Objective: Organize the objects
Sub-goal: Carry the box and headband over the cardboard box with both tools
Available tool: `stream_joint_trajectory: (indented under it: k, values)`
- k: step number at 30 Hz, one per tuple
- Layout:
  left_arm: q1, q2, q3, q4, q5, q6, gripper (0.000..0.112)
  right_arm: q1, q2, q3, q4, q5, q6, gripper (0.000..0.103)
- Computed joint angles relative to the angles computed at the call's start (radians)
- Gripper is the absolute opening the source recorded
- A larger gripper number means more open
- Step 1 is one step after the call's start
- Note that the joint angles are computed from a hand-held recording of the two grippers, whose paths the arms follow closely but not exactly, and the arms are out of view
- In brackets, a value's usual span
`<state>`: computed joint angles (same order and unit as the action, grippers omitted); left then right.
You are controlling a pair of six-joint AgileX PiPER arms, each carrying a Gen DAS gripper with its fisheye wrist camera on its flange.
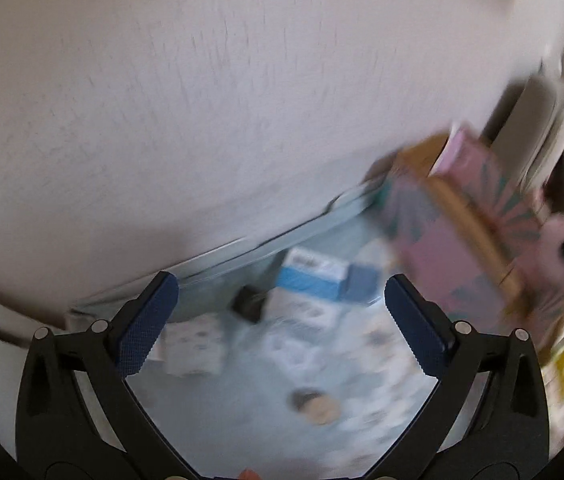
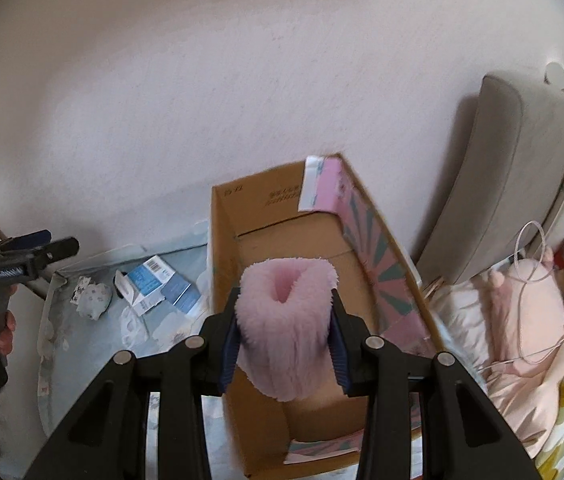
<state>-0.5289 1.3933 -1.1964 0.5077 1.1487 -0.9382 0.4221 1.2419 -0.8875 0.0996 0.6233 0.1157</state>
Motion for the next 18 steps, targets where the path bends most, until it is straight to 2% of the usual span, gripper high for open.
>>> stream_joint_trajectory:
  k: [2, 6, 13, 15, 17, 18]
  values:
    - [-0.002, 0.035, 0.028, 0.019, -0.003, 0.058, 0.103, 0.009, 0.013, 0.004, 0.017, -0.002, -0.008, 0.036]
    - [0.058, 0.168, 0.003, -0.087, -0.066, 0.268, 0.103, 0.021, 0.032, 0.017, 0.011, -0.010, -0.008, 0.036]
    - [0.170, 0.436, -0.187, -0.246, -0.008, 0.535, 0.103, -0.001, 0.045, 0.044, 0.007, -0.018, 0.010, 0.036]
    - [0.195, 0.481, -0.215, -0.281, 0.002, 0.568, 0.103, -0.004, 0.048, 0.048, 0.005, -0.020, 0.017, 0.036]
    - [0.218, 0.495, -0.218, -0.318, -0.010, 0.587, 0.097, -0.009, 0.052, 0.050, 0.006, -0.021, 0.018, 0.036]
    - [0.239, 0.498, -0.214, -0.357, -0.023, 0.606, 0.084, -0.011, 0.055, 0.049, 0.007, -0.020, 0.019, 0.036]
